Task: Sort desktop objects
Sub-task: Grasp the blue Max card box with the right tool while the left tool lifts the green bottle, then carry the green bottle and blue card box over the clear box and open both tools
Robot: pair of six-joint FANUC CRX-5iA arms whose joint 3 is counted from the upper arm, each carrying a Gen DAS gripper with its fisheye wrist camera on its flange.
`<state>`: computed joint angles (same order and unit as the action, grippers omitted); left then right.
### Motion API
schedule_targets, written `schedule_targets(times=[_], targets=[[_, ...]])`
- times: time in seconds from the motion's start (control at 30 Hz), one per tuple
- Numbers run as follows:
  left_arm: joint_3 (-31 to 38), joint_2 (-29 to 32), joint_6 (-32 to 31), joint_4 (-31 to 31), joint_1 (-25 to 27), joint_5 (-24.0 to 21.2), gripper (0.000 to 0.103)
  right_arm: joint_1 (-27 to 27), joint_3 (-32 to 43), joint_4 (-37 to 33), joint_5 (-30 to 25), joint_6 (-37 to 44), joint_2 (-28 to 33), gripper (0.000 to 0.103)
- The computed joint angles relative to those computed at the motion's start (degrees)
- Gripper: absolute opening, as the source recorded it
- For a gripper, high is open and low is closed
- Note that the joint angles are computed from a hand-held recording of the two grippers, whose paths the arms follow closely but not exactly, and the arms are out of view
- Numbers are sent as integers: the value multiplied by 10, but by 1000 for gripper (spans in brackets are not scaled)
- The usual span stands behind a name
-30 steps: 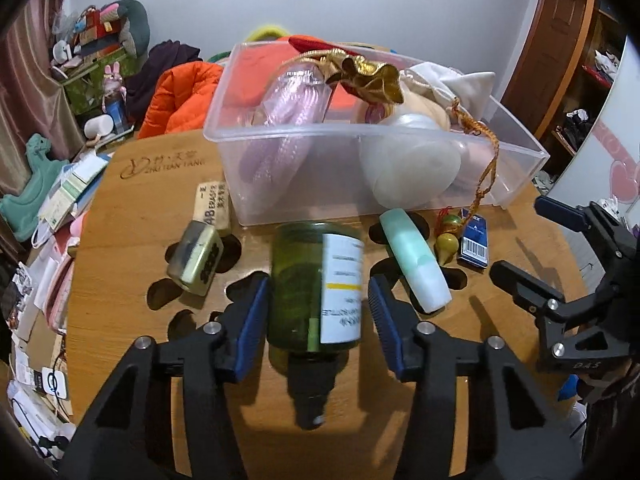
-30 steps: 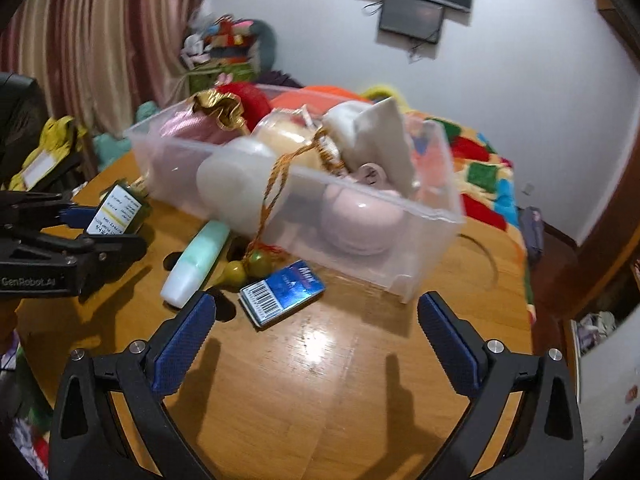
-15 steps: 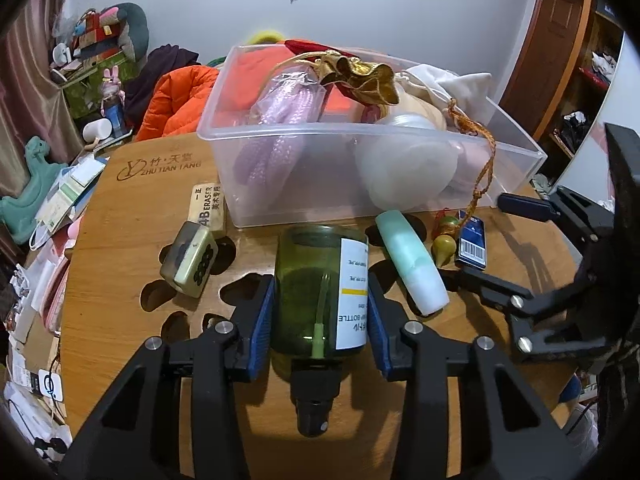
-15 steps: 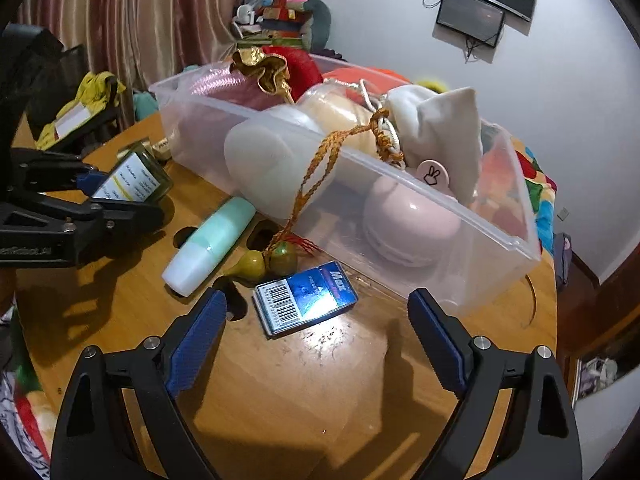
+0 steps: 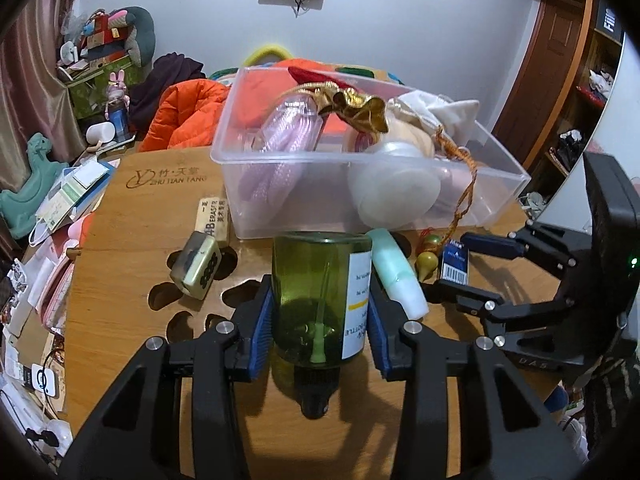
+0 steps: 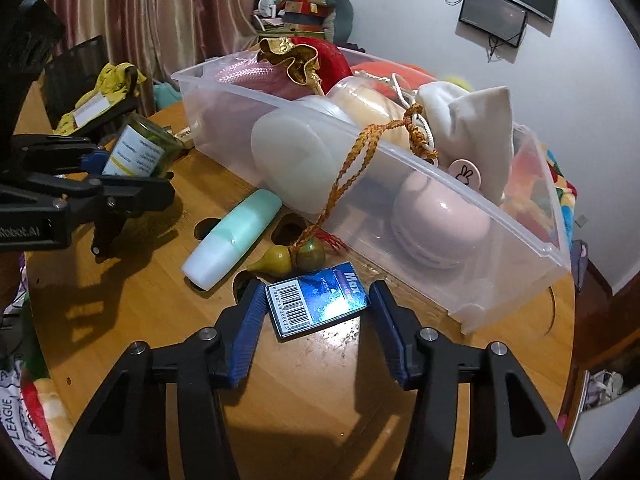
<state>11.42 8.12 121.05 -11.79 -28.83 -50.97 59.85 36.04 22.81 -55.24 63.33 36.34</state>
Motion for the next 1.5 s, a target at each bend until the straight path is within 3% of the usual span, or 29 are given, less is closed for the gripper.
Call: schedule_targets(times=[0.4, 0.67, 0.8, 1.0, 1.2, 1.5], targets=[[-14, -23, 18, -2, -4, 18, 41, 11, -124, 32, 82, -139, -82, 49], [-22, -42, 5, 17, -7, 39, 41, 19, -186, 48, 175, -224, -124, 49], [-5, -46, 23, -20, -21, 32, 41, 24, -191, 82, 181, -245, -128, 49], [7, -48, 19, -23, -13, 42, 41, 17, -193, 117, 181, -265, -138, 49], [30, -38, 14, -30, -2, 45, 41, 10, -186, 186, 149, -306, -131, 49], [50, -25, 18, -39, 8, 62, 41, -12, -165, 210, 144, -335, -112, 49]])
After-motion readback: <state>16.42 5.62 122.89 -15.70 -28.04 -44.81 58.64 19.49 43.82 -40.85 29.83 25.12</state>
